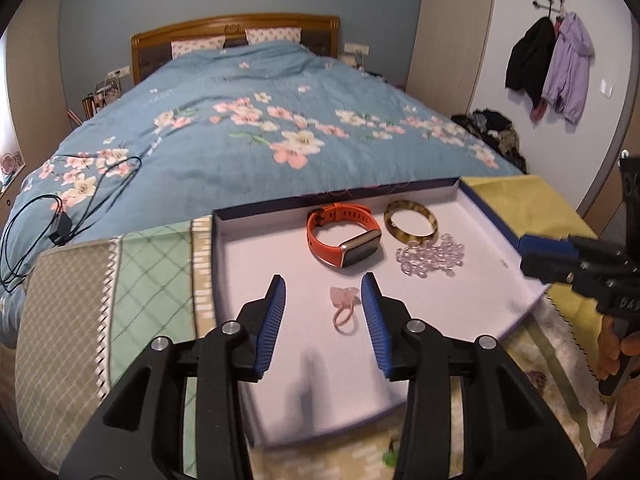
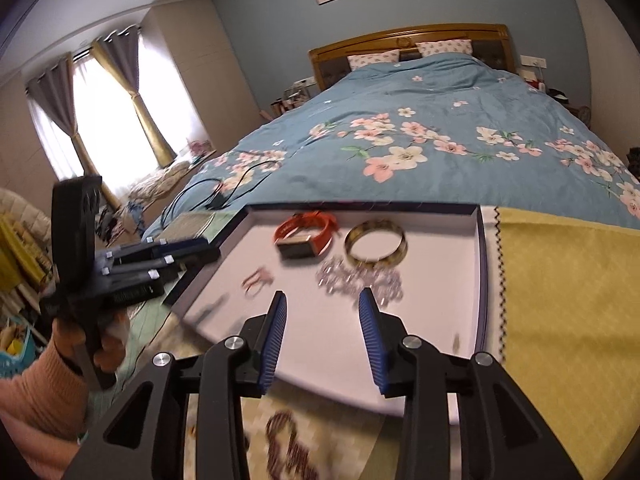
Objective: Organize jewelry
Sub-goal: 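Move the right tool to the dark red beaded bracelet and close on it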
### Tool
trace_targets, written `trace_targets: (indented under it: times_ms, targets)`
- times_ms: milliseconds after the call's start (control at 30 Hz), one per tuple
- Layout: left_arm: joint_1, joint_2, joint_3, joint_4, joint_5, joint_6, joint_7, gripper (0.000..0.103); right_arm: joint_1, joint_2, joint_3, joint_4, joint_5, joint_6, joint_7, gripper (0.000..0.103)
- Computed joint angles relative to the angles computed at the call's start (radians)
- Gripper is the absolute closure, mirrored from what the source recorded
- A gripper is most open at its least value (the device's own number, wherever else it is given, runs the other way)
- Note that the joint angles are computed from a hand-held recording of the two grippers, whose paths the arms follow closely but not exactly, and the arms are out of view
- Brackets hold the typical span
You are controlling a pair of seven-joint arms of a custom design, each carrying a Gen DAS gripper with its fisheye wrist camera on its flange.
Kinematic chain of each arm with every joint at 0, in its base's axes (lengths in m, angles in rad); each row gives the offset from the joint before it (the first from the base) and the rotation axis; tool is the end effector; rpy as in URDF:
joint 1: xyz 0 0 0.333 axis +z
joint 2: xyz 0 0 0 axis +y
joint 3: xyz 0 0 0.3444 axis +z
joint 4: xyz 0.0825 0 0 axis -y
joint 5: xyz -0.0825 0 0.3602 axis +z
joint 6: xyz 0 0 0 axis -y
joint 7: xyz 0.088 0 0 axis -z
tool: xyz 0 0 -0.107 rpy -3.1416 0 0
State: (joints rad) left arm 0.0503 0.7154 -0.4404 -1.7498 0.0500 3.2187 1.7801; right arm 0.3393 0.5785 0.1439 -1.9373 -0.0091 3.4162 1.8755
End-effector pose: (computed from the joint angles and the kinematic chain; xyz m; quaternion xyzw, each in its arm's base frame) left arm 0.6844 -0.2119 0.3285 -0.4923 0.7685 -0.3696 0.1744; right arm 0.6034 0.2997 0.3384 -0.6746 0.5939 -0.1397 0.4156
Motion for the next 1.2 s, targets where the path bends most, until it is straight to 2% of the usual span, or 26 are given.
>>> trace_targets:
  times_ms: [67,167,367,600,667,800,900,1000,1200]
  targets:
    - [0.045,-0.034,-0.035,-0.074,0.009,0.051,0.006,0.062,-0.016,-0.022,0.022,-0.046,-0.014,0.012,-0.002,0.068]
    - [0.123,-0.072,-0.098,-0.174,0.05,0.106,-0.004,0.061,0.007,-0.045,0.008,-0.091,-0.011,0.005,-0.007,0.068]
    - [0.23,-0.11,-0.169,-0.309,0.154,0.151,-0.071,0.061,0.052,-0.078,-0.017,-0.172,0.009,-0.021,-0.017,0.068]
    - [0.22,-0.142,-0.134,-0.394,0.242,0.184,-0.151,0.059,0.149,-0.099,-0.095,-0.227,0.067,-0.025,-0.03,0.073]
    - [0.225,-0.144,-0.134,-0.405,0.267,0.189,-0.175,0.059,0.131,-0.097,-0.073,-0.229,0.065,-0.026,-0.03,0.076]
    - [0.228,-0.143,-0.132,-0.411,0.308,0.191,-0.21,0.059,0.145,-0.094,-0.08,-0.221,0.07,-0.048,-0.039,0.088]
    - [0.226,-0.148,-0.128,-0.42,0.331,0.192,-0.227,0.059,0.156,-0.09,-0.091,-0.211,0.074,-0.071,-0.041,0.094]
    - [0.211,-0.154,-0.113,-0.424,0.347,0.194,-0.233,0.059,0.195,-0.096,-0.13,-0.216,0.089,-0.064,-0.041,0.101]
    - [0.2,-0.156,-0.103,-0.428,0.375,0.197,-0.236,0.059,0.203,-0.106,-0.129,-0.223,0.103,-0.018,-0.05,0.101]
